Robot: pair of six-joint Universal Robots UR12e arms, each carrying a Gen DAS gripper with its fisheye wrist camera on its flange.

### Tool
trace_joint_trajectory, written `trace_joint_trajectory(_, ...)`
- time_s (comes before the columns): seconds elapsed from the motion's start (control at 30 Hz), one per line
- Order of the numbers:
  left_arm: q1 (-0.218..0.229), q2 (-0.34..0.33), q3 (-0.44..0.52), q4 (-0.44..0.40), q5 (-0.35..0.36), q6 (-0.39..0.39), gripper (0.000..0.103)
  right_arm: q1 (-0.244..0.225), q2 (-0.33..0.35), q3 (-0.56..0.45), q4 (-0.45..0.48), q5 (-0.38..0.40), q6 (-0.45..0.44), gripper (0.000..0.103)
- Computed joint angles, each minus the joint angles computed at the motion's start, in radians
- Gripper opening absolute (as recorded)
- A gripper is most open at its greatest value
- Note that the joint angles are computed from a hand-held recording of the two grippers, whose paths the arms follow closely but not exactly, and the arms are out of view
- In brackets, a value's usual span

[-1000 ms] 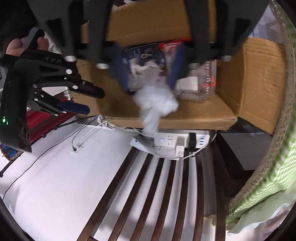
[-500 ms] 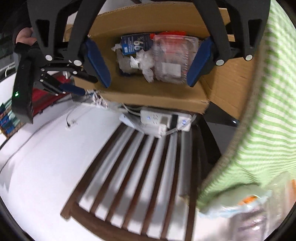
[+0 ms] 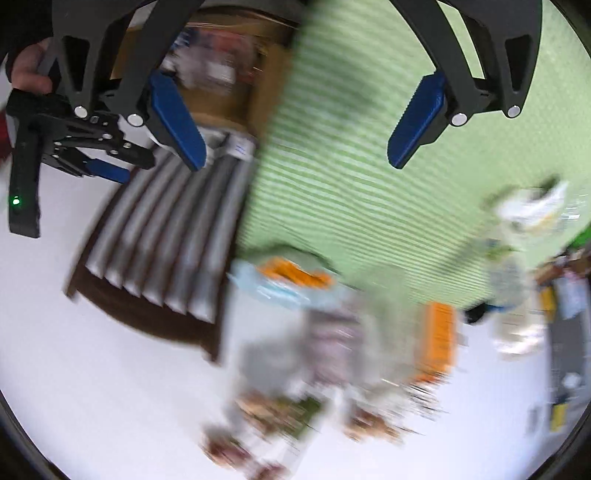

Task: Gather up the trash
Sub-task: 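Move both tools back over the table toward the milk carton and packet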

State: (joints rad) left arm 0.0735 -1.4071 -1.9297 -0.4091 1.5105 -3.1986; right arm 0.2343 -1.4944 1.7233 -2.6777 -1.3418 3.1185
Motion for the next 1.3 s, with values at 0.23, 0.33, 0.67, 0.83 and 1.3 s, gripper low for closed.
trace_joint_trajectory(0.23, 0.14, 0.103, -0.072, 0.038, 0.142, -0.08, 0.096, 0.112, 0.09, -0.134, -0.039, 0.077, -0.058, 0.071)
trace_joint_trajectory(0.33, 0.212, 0.146, -0.103, 0.005, 0.17, -0.118, 0.096, 0.157, 0.139, -0.197, -0.027, 0.101, -0.08, 0.072)
trace_joint_trajectory(0.67, 0.382, 0.155, -0.105, -0.034, 0.215, -0.05, 0.096, 0.261, 0.304, -0.452, 0.038, 0.157, -0.15, 0.082)
trace_joint_trajectory(0.83, 0.449, 0.107, -0.072, -0.023, 0.216, -0.01, 0.096, 0.305, 0.431, -0.645, 0.052, 0.119, -0.21, 0.086)
trace_joint_trajectory(1.3, 0.561, -0.082, 0.082, -0.111, 0.077, 0.07, 0.096, 0.339, 0.72, -1.075, 0.181, 0.185, -0.147, 0.074)
